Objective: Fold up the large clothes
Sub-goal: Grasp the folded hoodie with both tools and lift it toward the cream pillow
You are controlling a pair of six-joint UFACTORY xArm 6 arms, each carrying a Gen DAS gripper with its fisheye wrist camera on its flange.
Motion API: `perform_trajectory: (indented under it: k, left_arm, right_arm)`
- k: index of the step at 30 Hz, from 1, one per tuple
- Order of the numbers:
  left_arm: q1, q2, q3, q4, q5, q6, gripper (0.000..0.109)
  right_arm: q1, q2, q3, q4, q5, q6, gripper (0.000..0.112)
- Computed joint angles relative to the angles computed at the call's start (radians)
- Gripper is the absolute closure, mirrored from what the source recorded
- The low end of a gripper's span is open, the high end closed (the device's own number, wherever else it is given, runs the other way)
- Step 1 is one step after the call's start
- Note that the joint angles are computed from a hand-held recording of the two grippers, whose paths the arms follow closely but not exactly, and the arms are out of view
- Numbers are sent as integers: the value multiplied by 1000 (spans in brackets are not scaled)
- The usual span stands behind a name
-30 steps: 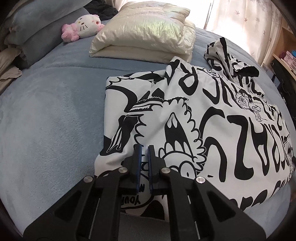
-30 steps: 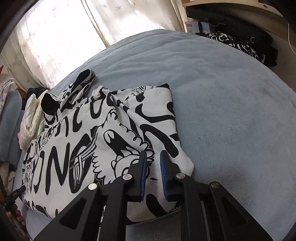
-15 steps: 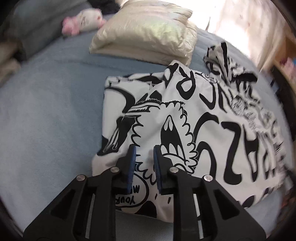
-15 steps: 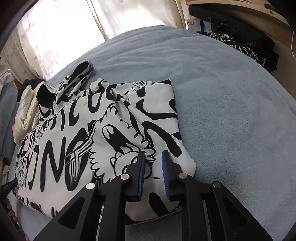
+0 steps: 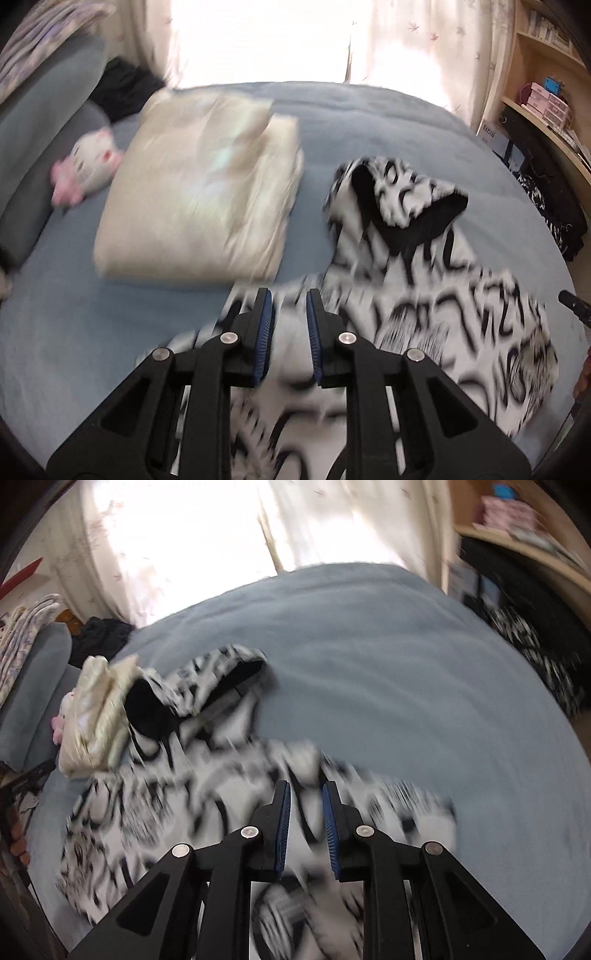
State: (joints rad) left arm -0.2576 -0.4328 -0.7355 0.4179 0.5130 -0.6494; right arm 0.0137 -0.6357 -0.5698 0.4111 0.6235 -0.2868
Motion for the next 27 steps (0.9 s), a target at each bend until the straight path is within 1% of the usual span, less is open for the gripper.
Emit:
perform_trajectory:
  k: [1,2,3,6,8,11,12,14,15,16,17,19,20,21,23,25,27]
  left_arm:
    - [-4,46,-50,19,2,-10,92]
    - [-6,129,-140,40,8,-14,92]
    - [-7,182,-200,46,12,-15,92]
    - [-2,371,-411,63,14,-17,92]
    - [-4,484,-540,75,25,-29,92]
    - [-11,644,-725,51,61,-14,92]
    - [-14,703,-794,45,77,-2,92]
    - [-19,785,-884,55,103,-13,92]
    - [-23,804,-902,53,104,-15,92]
    - [-24,854,-954,34,106,3,92]
    - [-27,871,-965,34,110,1,92]
    - [-36,934,-1023,48,136,5,92]
    - [-39,962,-1051,52,152,13,92]
    - [-41,996,-1083,56,175,20,92]
    - [-40,1025,-1091,59,192,26,92]
    - [-33,1047,-1088,69,206,17,92]
    - [-18,1054,-1051,72,211,12,92]
  right_arm:
    - [28,56,-52,-3,-21,10,94]
    - [59,120,-111,-10,-43,26,94]
    - [86,191,-175,-17,-67,45,94]
    - [143,386,-356,-33,-103,96,94]
    - [171,531,-500,-53,-106,141,94]
    - [197,718,-690,-76,-102,193,94]
    - [203,776,-753,-94,-95,219,94]
    - [210,901,-894,-94,-62,249,94]
    - [215,946,-935,-106,-62,268,94]
    - [221,999,-996,-129,-54,294,94]
    - [227,1044,-1049,-146,-42,312,94]
    - [242,1104,-1101,-160,-44,341,94]
    - [245,1151,-1159,-166,-24,356,94]
    - [250,1181,-1181,-167,-23,364,94]
    - [252,1252,-1257,-200,5,394,94]
    - [253,1281,-1255,-225,10,411,94]
    - [245,1301,-1236,-233,18,413,94]
